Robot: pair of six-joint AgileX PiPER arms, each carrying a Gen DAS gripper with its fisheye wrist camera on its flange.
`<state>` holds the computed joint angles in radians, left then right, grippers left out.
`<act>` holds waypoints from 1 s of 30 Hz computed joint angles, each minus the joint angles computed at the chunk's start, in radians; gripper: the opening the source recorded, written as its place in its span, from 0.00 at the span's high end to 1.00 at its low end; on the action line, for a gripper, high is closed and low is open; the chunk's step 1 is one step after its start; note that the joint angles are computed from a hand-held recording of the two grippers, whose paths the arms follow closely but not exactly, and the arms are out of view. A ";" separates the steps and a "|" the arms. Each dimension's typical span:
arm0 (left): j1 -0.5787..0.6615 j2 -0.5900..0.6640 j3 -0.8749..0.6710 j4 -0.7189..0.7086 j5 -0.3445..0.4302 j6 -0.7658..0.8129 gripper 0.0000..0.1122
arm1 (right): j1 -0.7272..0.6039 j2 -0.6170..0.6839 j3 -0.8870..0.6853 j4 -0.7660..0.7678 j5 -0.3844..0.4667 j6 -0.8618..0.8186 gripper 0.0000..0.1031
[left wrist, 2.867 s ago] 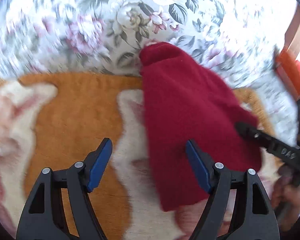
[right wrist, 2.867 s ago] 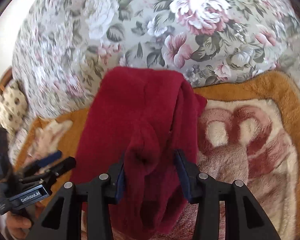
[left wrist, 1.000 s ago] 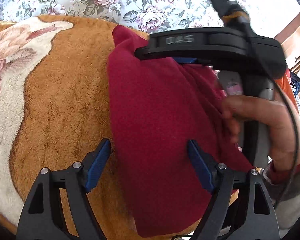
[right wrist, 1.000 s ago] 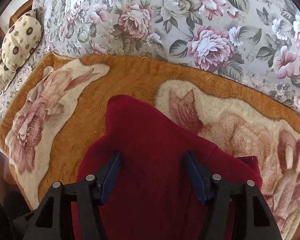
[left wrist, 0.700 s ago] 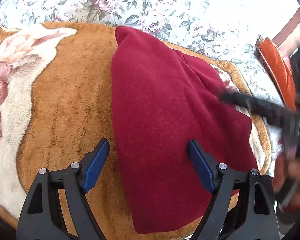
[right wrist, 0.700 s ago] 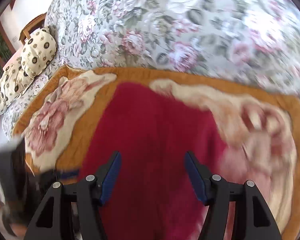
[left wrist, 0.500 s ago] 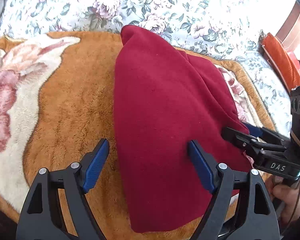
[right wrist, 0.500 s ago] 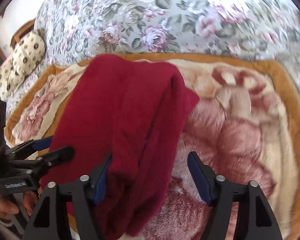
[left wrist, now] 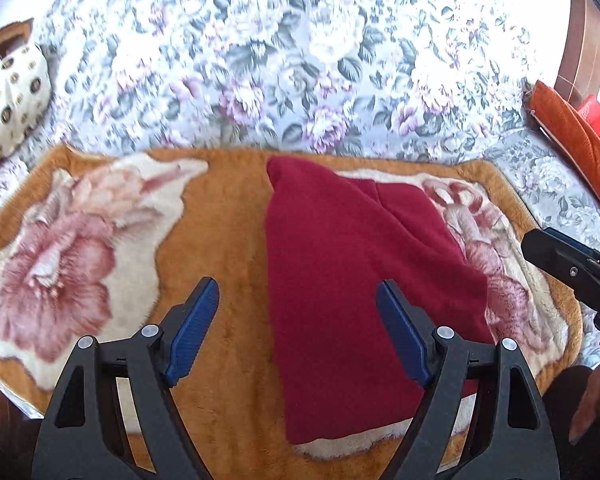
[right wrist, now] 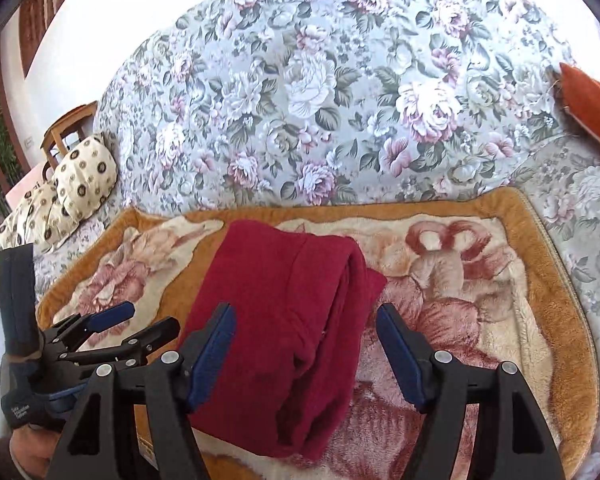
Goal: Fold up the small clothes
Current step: 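Release the sweater and raise both grippers above it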
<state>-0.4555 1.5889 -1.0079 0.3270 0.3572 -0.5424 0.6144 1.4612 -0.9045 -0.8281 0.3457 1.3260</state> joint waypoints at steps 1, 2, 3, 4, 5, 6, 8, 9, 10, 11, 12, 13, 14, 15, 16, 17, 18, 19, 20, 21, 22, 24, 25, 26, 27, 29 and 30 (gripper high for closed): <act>-0.006 -0.003 -0.003 0.038 0.010 -0.027 0.28 | 0.017 -0.004 0.001 -0.055 0.012 0.063 0.32; -0.015 -0.009 -0.002 0.081 0.020 -0.061 0.28 | 0.029 -0.006 0.002 -0.090 0.024 0.101 0.32; -0.018 -0.014 0.003 0.115 0.019 -0.093 0.28 | 0.037 -0.006 0.003 -0.101 0.032 0.112 0.32; -0.020 -0.024 0.010 0.151 0.015 -0.129 0.28 | 0.049 -0.002 -0.004 -0.104 0.048 0.115 0.32; -0.019 -0.033 0.017 0.158 0.011 -0.138 0.28 | 0.058 0.001 -0.006 -0.109 0.061 0.120 0.32; -0.015 -0.041 0.023 0.153 0.005 -0.135 0.28 | 0.068 0.004 -0.007 -0.107 0.075 0.119 0.32; -0.014 -0.054 0.034 0.183 0.000 -0.168 0.28 | 0.079 0.004 0.001 -0.121 0.079 0.143 0.32; -0.017 -0.058 0.037 0.206 0.004 -0.190 0.28 | 0.077 0.003 0.009 -0.125 0.070 0.152 0.32; -0.016 -0.060 0.038 0.206 0.004 -0.190 0.28 | 0.078 0.004 0.014 -0.123 0.063 0.157 0.32; -0.014 -0.061 0.039 0.200 0.003 -0.182 0.28 | 0.082 0.008 0.015 -0.117 0.064 0.152 0.32; -0.016 -0.061 0.038 0.213 0.007 -0.198 0.28 | 0.084 0.011 0.014 -0.113 0.065 0.146 0.32; -0.017 -0.060 0.036 0.217 0.012 -0.204 0.28 | 0.087 0.014 0.014 -0.113 0.066 0.143 0.32; -0.014 -0.061 0.035 0.208 0.010 -0.194 0.28 | 0.091 0.017 0.012 -0.110 0.068 0.139 0.32; -0.011 -0.064 0.037 0.204 0.006 -0.192 0.28 | 0.092 0.019 0.011 -0.102 0.066 0.136 0.32; -0.010 -0.067 0.038 0.204 0.006 -0.192 0.28 | 0.092 0.020 0.013 -0.101 0.061 0.140 0.32; -0.010 -0.068 0.038 0.207 0.007 -0.194 0.28 | 0.092 0.021 0.014 -0.105 0.057 0.146 0.32; -0.012 -0.067 0.035 0.214 0.013 -0.199 0.28 | 0.092 0.023 0.012 -0.105 0.058 0.146 0.32; -0.017 -0.066 0.033 0.234 0.021 -0.218 0.28 | 0.091 0.024 0.009 -0.093 0.060 0.135 0.32; -0.021 -0.064 0.030 0.248 0.028 -0.231 0.28 | 0.090 0.025 0.006 -0.086 0.057 0.128 0.32; -0.024 -0.063 0.028 0.260 0.032 -0.241 0.28 | 0.090 0.026 0.006 -0.087 0.053 0.130 0.32; -0.023 -0.063 0.028 0.254 0.030 -0.235 0.28 | 0.093 0.029 0.001 -0.090 0.057 0.134 0.32; -0.023 -0.061 0.026 0.250 0.033 -0.232 0.28 | 0.090 0.033 -0.003 -0.081 0.054 0.121 0.32; -0.024 -0.061 0.025 0.253 0.034 -0.236 0.28 | 0.091 0.035 -0.007 -0.073 0.054 0.112 0.32; -0.024 -0.061 0.025 0.253 0.033 -0.236 0.28 | 0.093 0.037 -0.010 -0.073 0.058 0.112 0.31; -0.022 -0.060 0.025 0.246 0.032 -0.231 0.28 | 0.092 0.037 -0.011 -0.075 0.059 0.113 0.31; -0.022 -0.058 0.022 0.237 0.036 -0.222 0.28 | 0.093 0.043 -0.014 -0.079 0.062 0.121 0.31; -0.023 -0.056 0.019 0.235 0.039 -0.221 0.28 | 0.091 0.045 -0.014 -0.073 0.059 0.119 0.31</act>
<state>-0.4787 1.5331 -0.9888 0.5623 0.3962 -0.7639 0.7053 1.5063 -0.9189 -0.9016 0.4046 1.4452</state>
